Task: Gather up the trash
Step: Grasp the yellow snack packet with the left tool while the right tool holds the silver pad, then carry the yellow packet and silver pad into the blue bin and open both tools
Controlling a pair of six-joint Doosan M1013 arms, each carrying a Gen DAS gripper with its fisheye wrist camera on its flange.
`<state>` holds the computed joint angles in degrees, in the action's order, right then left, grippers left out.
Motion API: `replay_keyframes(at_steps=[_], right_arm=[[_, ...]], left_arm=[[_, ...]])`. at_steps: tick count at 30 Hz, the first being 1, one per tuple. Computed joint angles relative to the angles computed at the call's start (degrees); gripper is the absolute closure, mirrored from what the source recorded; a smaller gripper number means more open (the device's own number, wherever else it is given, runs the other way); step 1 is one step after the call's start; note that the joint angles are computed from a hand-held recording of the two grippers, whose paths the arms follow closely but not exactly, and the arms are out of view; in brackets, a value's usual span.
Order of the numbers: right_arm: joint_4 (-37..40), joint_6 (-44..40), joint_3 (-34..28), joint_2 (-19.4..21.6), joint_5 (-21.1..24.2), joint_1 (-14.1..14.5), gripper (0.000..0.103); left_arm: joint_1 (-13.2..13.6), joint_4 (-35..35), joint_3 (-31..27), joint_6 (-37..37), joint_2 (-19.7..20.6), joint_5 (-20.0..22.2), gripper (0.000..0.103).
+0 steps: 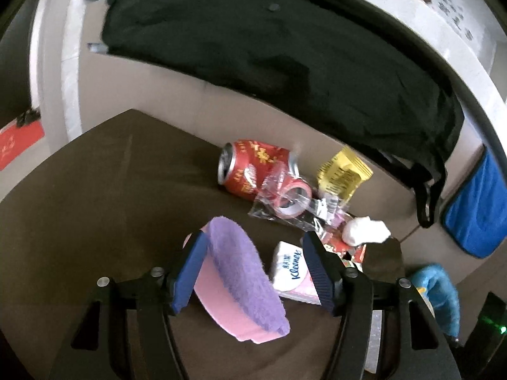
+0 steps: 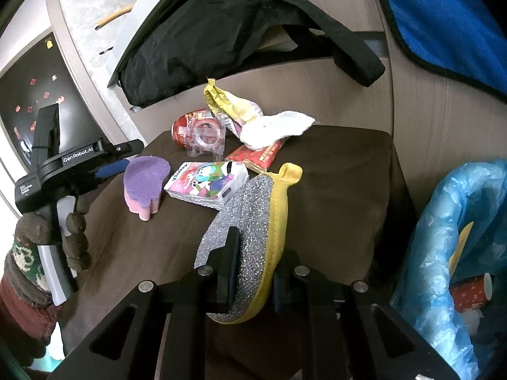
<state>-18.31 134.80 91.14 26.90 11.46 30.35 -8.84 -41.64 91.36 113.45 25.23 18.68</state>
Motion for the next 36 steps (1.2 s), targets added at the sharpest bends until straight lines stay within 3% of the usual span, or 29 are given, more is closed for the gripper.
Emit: replay_keyframes(at_steps=[3, 6, 10, 14, 16, 25, 26, 27, 30, 31, 34, 36], right_arm=[[-1.0, 0.6, 0.0, -0.1, 0.1, 0.0, 0.087], [-0.6, 0.0, -0.1, 0.0, 0.2, 0.0, 0.087], [-2.4, 1.6, -0.5, 0.1, 0.8, 0.2, 0.087], [-4.6, 3.3, -0.9, 0.3, 1.2, 0.3, 0.087], [-4.7, 3.1, -1.3, 0.5, 1.8, 0.3, 0.087], [-6.2, 3.9, -1.9, 0.5, 2.6, -0.1, 0.087], [-6.3, 3.9, -2.1, 0.5, 2.7, -0.1, 0.087], [-5.8, 3.3, -2.4, 0.5, 2.7, -0.2, 0.087], [-9.2, 5.6, -3.2, 0.3, 3.6, 0.1, 0.087], [-11.5, 7.6, -3.4, 0.2, 4.1, 0.2, 0.087], [-14.0, 9.3, -3.7, -0.5, 4.4, 0.5, 0.087], [-17.6, 11.9, -3.7, -1.0, 5.3, 0.8, 0.087]], left_arm=[[0.5, 6.1, 1.6, -6.7, -0.9, -2.1, 0.040], [1.8, 4.9, 2.7, -6.4, -1.4, -1.6, 0.040], [1.8, -6.6, 2.6, 10.1, -1.3, 0.4, 0.040], [0.0, -20.6, 0.4, 28.4, 0.1, 0.9, 0.040], [-1.3, -21.9, -2.2, 32.8, 1.7, 2.2, 0.040], [-5.3, 9.2, -15.3, 0.3, 9.7, 3.2, 0.042], [-5.3, 9.7, -15.9, -0.3, 10.0, 3.7, 0.047], [-5.3, 9.0, -16.4, 0.7, 10.3, 4.5, 0.063], [-5.2, 7.3, -15.6, 3.5, 9.6, 3.4, 0.072], [-5.0, 6.2, -14.9, 5.2, 9.0, 3.0, 0.085], [-4.4, 3.0, -11.7, 8.6, 6.3, 1.8, 0.085], [-3.9, -2.4, -8.0, 14.9, 3.2, 0.3, 0.085]])
